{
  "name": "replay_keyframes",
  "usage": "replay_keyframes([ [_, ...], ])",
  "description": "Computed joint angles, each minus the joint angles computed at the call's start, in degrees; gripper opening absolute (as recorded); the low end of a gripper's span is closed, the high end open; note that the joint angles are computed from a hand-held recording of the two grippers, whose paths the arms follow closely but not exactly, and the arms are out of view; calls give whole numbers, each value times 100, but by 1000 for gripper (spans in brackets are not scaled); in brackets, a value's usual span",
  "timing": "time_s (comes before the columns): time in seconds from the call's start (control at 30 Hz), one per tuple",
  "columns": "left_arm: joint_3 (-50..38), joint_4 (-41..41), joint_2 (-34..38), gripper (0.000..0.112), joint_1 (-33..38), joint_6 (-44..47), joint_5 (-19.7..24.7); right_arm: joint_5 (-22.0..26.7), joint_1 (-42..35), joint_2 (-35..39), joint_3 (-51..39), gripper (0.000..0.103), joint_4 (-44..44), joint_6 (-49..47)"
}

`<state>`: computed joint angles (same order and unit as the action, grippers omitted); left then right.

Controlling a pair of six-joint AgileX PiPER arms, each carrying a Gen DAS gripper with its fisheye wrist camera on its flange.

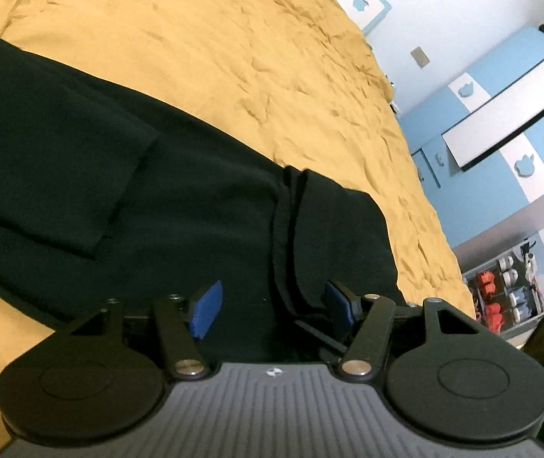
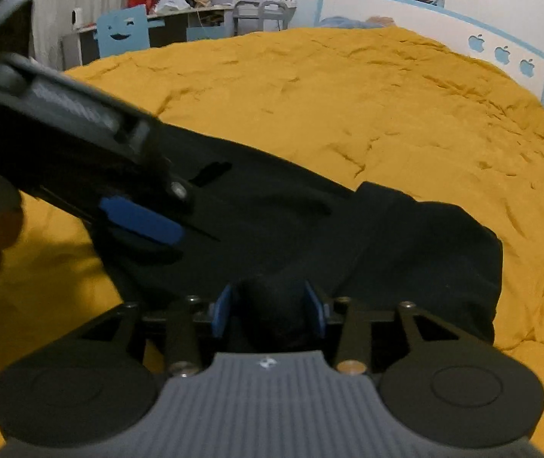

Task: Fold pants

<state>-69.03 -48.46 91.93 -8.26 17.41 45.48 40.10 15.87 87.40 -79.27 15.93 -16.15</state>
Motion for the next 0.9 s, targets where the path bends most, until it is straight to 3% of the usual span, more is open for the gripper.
replay_keyframes([
  [0.13,-125,119,99,75,-187,-78,97,143,-918,-590,401,38,1303,-626],
  [0.3,-375,400,370,76,-490,-431,134,40,-1805,-1303,1106,38,1473,-629],
  [0.37,-424,510,433,76,-634,-605,45,148,-2426,-1499,1454,38,2129,-1061],
  [0.53,-414,1,536,73,-683,-545,-52,186,-2986,-1410,1747,38,2857,-1239],
  [0.57,-426,-131,579,69,-683,-527,-51,112,-2934,-1374,1768,38,2882,-1187],
  [0.63,-463,-69,626,46,-748,-711,-133,-5,-2778,-1290,1745,38,2840,-1009],
  [0.67,-512,134,640,22,-793,-942,-162,-112,-2626,-1210,1726,38,2738,-909],
  [0.83,-158,-455,380,18,-570,-656,-320,-166,-1838,-1091,1606,40,1333,-103],
  [0.9,-46,-672,235,18,-455,-515,-308,-156,-1488,-1005,1563,28,555,380],
])
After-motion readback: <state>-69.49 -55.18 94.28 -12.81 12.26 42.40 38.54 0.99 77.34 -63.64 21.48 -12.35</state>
